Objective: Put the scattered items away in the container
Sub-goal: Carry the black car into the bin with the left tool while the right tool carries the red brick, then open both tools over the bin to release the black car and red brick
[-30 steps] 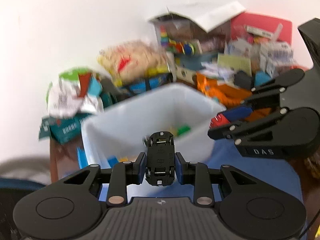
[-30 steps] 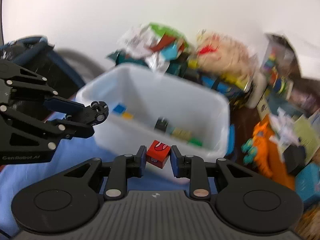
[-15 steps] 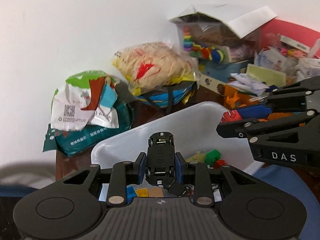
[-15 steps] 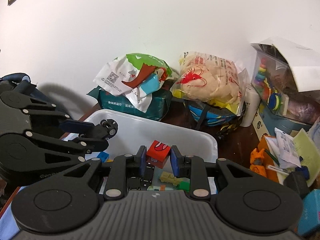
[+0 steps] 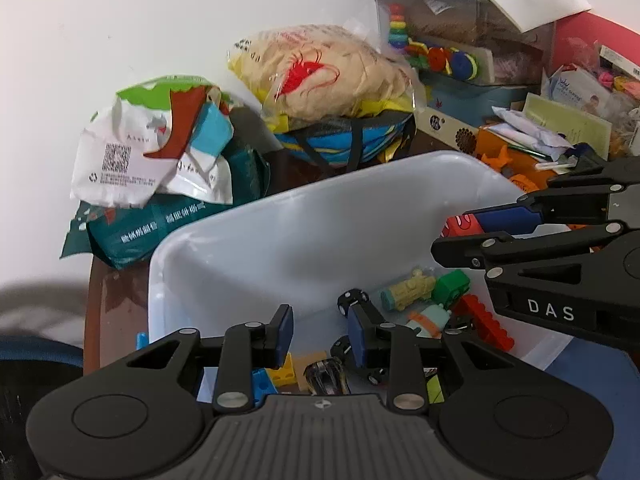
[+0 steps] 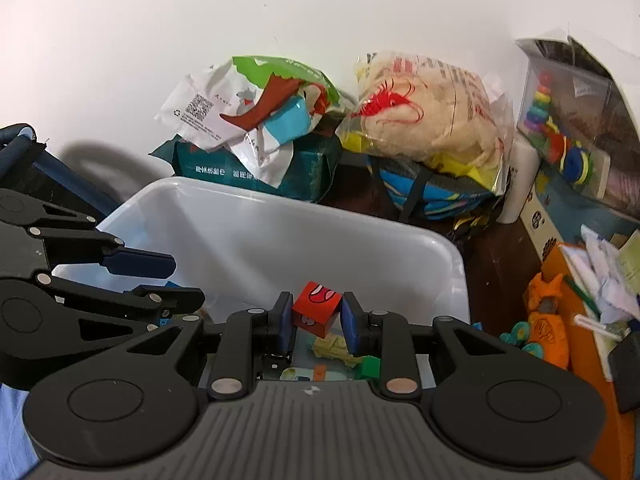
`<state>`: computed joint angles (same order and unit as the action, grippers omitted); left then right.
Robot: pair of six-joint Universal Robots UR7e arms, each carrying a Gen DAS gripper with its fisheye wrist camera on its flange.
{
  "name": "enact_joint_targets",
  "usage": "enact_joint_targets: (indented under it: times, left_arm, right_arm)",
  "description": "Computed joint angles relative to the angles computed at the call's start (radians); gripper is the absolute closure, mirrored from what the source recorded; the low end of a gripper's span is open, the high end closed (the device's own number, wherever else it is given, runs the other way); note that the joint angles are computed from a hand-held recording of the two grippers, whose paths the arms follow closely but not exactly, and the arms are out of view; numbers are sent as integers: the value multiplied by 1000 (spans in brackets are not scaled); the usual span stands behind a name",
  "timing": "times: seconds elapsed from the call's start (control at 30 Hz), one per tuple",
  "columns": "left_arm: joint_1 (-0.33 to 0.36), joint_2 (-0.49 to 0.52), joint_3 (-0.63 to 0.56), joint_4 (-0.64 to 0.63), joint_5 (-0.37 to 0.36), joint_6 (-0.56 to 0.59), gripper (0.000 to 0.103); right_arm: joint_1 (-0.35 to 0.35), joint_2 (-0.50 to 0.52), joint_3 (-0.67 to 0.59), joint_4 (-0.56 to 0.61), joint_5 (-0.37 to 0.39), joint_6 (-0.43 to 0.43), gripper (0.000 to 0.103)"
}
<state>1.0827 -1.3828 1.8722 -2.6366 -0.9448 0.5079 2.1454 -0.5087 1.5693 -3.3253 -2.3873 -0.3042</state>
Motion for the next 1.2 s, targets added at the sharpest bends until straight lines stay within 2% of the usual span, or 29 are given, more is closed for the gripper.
enact_joint_targets:
  times: [0.03,0.07,0.1,0.13,0.2,0.33,0.5,0.6,0.67,0.83,1.0,1.2]
  left_arm:
    - [1,0,-1,9,0,-2,57]
    - [0,-2,2,8,4,2,48]
    - [-3,-3,7,-1,8,12,40]
    - [-6,-5,14,-16,14,24,37]
    - [-18,-12,33,-54,34,44,33]
    - [-37,-30,49,-69,55,48,29]
    - [-81,-45,103,-179,138,118,28]
    - [-103,-61,131,-208,161,156,26]
    - [-110,-80,135,-160,154,155,25]
    - [-108,-92,104,-4,154,51,25]
    - [-106,-87,88,43,163,-12,25]
    - [-98,-81,62,97,138,-67,25]
  right_arm:
    - [-1,1,-1,2,-1,3,66]
    - [-1,2,-2,3,-3,3,58]
    - [0,4,-3,-7,-5,-5,44]
    - [3,10,-5,-28,-11,-23,34]
    - [9,21,-14,-56,-26,-53,30]
    - [14,18,-13,-58,-17,-59,28]
    - [29,14,-9,-74,-21,-80,27]
    - [38,2,5,-74,-16,-80,24]
    - [44,-10,21,-72,-7,-72,23]
    - [62,-35,51,-59,-3,-54,21]
    - [81,-50,72,-73,-15,-51,19]
    - [98,-73,115,-136,-24,-38,17]
